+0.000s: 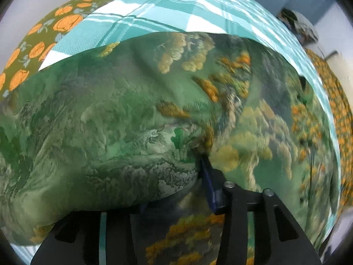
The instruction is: Fold large clothes
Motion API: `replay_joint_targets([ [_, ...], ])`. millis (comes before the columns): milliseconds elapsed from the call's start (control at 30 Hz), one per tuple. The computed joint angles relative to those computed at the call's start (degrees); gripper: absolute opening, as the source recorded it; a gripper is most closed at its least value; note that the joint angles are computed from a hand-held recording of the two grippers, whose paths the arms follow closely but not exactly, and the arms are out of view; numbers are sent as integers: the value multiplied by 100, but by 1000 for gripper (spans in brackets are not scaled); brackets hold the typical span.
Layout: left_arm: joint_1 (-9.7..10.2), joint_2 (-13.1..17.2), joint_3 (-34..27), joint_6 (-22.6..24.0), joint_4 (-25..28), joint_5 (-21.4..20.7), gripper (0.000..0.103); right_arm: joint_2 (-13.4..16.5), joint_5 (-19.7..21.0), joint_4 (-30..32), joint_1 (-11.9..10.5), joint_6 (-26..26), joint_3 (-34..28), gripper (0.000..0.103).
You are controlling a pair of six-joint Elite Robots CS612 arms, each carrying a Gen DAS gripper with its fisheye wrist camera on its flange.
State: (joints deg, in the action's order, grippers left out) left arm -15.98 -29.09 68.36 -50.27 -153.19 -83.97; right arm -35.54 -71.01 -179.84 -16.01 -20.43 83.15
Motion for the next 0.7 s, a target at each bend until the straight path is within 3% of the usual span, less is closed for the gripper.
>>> replay_joint_targets([
  [67, -40, -193, 284, 72, -47, -208, 69, -11, -43, -55, -7, 6, 9, 61],
  [167, -216, -606, 931, 420, -341, -109, 79, -49, -66, 61, -46, -15, 21, 63],
  [233, -342, -866, 1339, 622, -510, -35, 82, -70, -24, 511, -97, -39, -36, 73],
  [367, -645, -1323, 2129, 806, -946, 139, 83, -63, -41, 1428, -199, 84, -174, 73],
  [433, -766, -1447, 2375, 749, -1178, 209, 88, -42, -66, 1926, -221, -6, -267, 73],
  [600, -1095, -1626, 2650, 631, -1363, 609, 89, 69, 434, 3123, -306, -120, -559, 73],
  [633, -1146, -1652, 2672, 649, -1361, 674, 89, 88, 599, 3291, -339, -52, -602, 70],
  [667, -1200, -1656, 2657, 682, -1358, 740, 89, 90, 796, 3468, -373, -43, -628, 60],
  [700, -1251, -1685, 2697, 691, -1389, 800, 89, 79, 962, 3686, -394, -158, -651, 30],
])
